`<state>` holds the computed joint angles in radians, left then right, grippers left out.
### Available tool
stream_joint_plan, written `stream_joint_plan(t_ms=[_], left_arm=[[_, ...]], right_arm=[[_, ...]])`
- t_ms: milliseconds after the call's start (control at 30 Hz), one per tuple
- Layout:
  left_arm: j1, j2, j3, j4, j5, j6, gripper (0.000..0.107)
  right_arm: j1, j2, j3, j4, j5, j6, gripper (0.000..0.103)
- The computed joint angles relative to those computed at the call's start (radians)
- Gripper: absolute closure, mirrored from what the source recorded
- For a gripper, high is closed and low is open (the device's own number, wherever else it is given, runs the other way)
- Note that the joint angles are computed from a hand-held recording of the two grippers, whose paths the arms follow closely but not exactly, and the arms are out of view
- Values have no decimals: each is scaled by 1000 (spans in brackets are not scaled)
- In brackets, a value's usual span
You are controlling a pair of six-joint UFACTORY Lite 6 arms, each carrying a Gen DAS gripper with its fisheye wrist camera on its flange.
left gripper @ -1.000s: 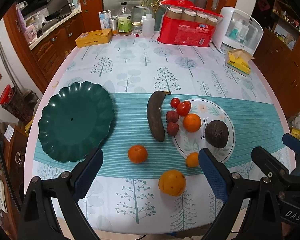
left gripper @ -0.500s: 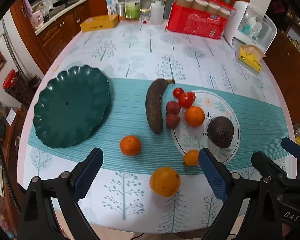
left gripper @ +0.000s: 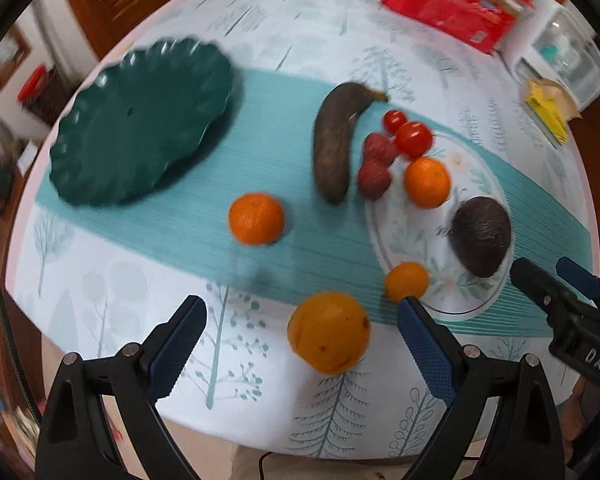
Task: Organize fruits
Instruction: 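Grasp the avocado with the right tool while the left tool grasps the large orange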
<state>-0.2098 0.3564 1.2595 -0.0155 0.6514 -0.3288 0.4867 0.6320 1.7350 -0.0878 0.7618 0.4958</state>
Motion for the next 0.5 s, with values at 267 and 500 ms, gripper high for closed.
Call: stream_joint_plan(t_ms=[267,500], left_arm=[[54,-12,-134,-116,-66,-11,11],[32,-35,-192,-146,-115,-29,11]], right_arm=[[-33,98,49,59,-42,-141,6],[-45,173,118,111,-45,-232,6]])
